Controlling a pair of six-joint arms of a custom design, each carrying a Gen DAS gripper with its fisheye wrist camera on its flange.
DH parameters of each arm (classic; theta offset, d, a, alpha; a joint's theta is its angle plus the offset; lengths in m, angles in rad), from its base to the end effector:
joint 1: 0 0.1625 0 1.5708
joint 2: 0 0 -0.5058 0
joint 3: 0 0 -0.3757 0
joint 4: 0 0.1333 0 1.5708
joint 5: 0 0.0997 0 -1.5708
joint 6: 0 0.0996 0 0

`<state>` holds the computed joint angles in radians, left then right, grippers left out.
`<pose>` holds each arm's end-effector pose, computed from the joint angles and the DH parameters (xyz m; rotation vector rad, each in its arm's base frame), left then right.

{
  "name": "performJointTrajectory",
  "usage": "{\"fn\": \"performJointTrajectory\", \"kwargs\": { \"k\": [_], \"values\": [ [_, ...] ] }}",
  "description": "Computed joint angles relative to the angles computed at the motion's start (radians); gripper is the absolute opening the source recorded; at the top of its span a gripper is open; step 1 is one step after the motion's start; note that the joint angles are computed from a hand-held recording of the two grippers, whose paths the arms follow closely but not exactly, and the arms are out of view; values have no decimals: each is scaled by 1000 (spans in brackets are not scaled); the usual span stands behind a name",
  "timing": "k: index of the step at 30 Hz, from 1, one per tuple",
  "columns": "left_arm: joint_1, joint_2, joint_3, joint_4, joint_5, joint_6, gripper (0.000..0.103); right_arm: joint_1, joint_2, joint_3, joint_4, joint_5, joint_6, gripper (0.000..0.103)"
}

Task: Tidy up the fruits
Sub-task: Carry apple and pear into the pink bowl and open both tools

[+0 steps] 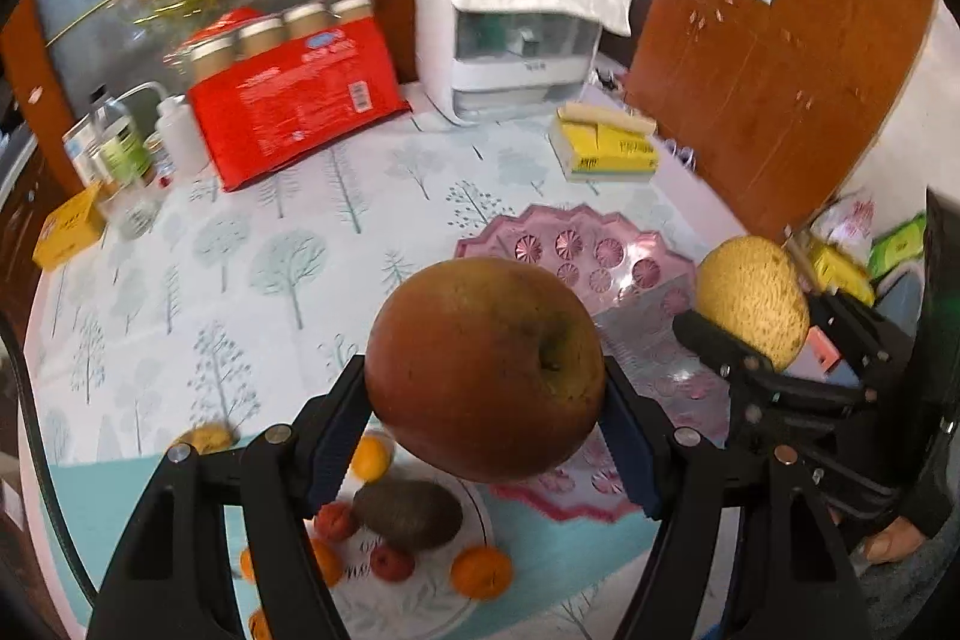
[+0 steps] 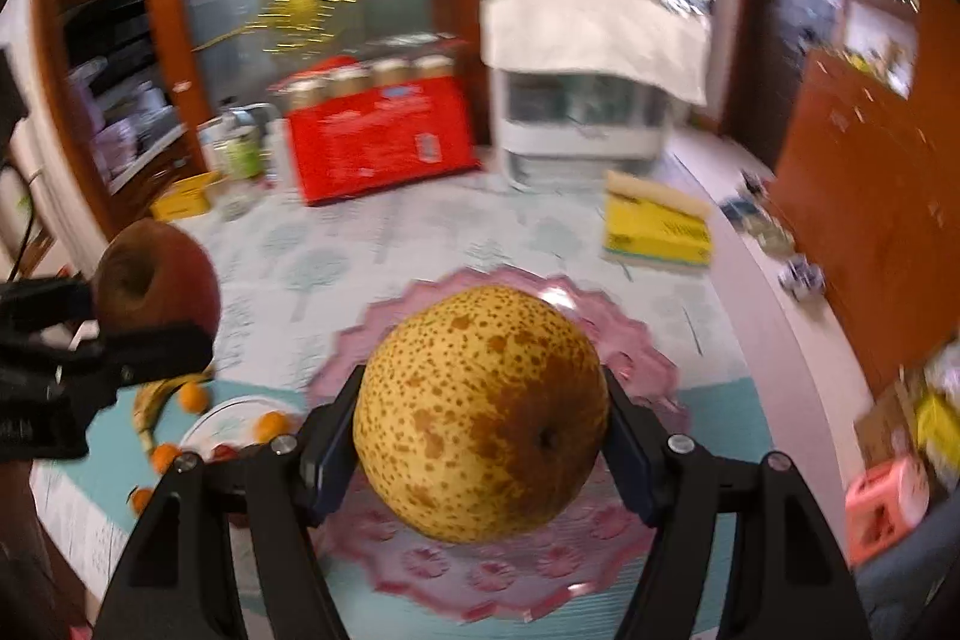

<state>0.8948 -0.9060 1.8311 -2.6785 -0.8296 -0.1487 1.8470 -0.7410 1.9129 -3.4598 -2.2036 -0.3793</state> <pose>-0.2499 -0.6321 0.2064 0.5585 2.4060 -0.5914 0.2480 -0.6022 0.1627 0.4841 -2.3204 0.8408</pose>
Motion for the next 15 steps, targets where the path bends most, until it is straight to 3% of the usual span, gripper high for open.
{"fn": "performJointTrajectory", "kwargs": {
  "k": [6, 15],
  "values": [
    [55, 114, -100, 98, -24, 0, 71, -68, 44, -41, 88, -57, 98, 71],
    [119, 215, -207, 220, -67, 9, 71, -116, 96, -42, 148, -98, 118, 71]
  ]
}}
